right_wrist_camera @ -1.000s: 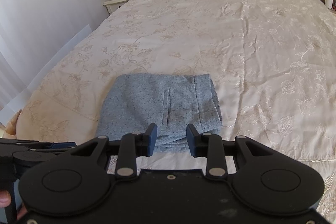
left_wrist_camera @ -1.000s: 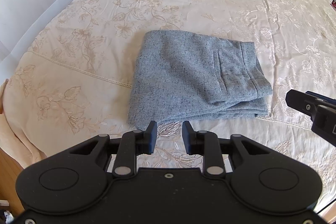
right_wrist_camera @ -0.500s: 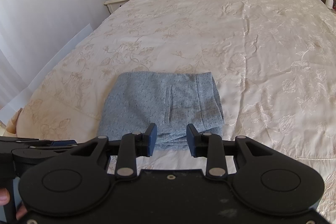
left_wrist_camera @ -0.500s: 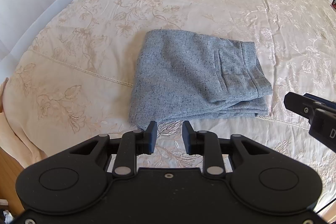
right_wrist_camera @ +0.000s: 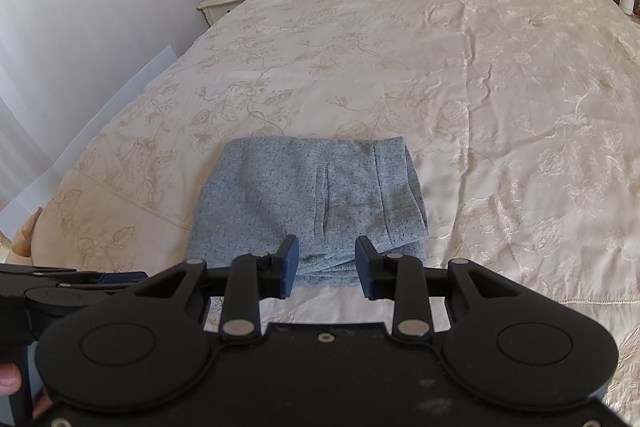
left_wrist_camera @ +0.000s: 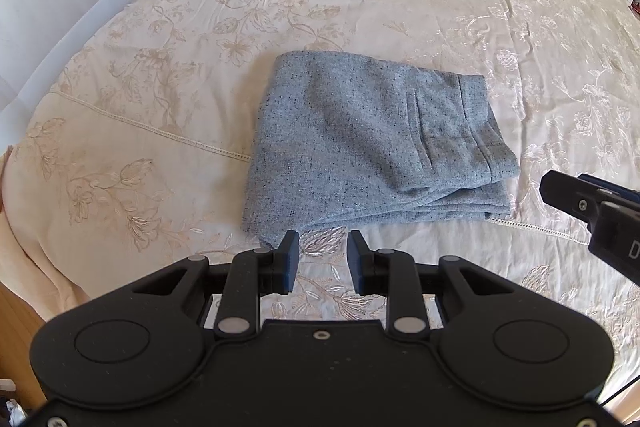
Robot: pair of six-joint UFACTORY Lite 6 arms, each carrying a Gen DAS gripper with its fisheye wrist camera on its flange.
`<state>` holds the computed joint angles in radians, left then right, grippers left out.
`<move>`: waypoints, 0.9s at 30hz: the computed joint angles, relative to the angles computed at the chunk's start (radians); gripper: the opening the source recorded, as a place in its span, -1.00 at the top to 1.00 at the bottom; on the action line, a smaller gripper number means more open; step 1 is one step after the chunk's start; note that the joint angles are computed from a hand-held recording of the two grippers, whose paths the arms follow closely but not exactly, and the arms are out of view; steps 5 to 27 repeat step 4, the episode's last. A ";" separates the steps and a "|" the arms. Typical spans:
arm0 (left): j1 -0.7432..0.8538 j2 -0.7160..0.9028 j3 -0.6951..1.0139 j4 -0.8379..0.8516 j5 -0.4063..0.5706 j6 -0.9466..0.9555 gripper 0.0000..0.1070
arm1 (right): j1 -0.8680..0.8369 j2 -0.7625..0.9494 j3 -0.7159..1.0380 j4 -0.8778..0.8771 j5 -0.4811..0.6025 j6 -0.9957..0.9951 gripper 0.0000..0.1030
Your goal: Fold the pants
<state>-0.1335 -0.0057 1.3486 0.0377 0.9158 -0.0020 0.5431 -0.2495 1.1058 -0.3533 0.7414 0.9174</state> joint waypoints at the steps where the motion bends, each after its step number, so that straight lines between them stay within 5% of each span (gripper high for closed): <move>1: -0.002 0.001 0.000 0.000 -0.002 -0.002 0.31 | 0.001 0.001 0.001 -0.001 0.000 0.002 0.35; 27: -0.003 0.005 0.000 -0.002 -0.009 -0.006 0.31 | -0.001 0.006 0.004 0.001 0.000 0.001 0.35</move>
